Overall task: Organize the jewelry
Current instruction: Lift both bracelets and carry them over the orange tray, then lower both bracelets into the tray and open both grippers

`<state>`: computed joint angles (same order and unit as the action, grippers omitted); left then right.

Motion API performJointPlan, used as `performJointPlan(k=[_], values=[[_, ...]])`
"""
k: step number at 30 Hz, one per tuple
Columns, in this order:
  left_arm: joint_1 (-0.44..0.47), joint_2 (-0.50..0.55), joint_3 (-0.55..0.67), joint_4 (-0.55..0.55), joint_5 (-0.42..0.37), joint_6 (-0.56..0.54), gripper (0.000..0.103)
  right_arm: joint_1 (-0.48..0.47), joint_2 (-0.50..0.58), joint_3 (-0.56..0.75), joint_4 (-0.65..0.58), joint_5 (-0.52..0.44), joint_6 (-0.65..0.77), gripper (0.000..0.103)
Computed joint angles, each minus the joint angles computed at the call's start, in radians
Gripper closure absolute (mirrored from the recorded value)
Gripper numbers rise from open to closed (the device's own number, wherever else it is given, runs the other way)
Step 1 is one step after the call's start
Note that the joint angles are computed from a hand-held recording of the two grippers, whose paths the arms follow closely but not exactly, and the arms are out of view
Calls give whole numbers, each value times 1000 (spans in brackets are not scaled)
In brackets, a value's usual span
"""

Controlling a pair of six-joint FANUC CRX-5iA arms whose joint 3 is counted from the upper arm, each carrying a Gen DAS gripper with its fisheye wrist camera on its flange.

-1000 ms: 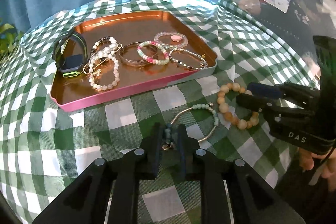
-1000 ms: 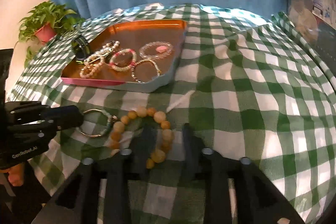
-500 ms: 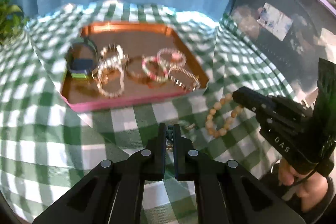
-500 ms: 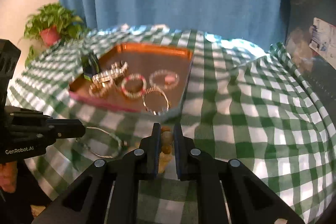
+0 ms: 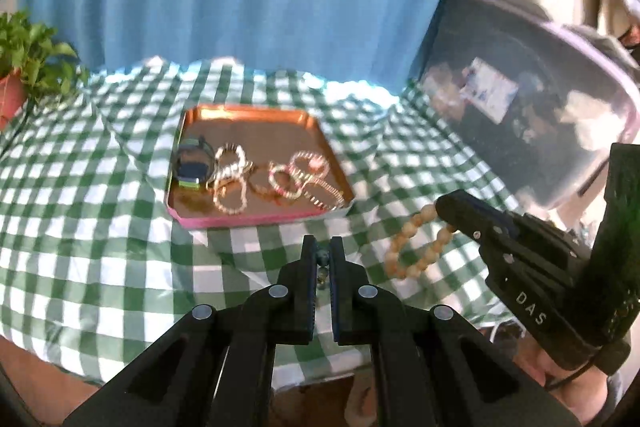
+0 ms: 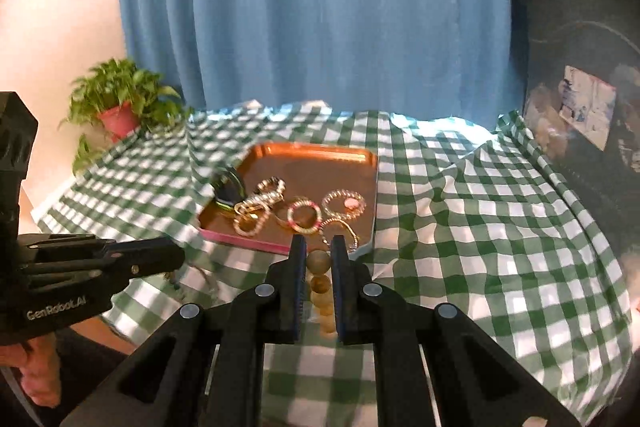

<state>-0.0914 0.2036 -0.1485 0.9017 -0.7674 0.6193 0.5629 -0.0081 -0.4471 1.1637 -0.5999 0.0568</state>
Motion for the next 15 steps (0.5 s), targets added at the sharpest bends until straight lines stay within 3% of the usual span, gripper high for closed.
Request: performJointPlan(k=[8,15], values=[[15,-157,-116,130,51,-206,98,107,-62,18,39,-117,-43,93],[43,-200,-152,215,15,-298,97,120,-83,32,71,-97,-82,93]])
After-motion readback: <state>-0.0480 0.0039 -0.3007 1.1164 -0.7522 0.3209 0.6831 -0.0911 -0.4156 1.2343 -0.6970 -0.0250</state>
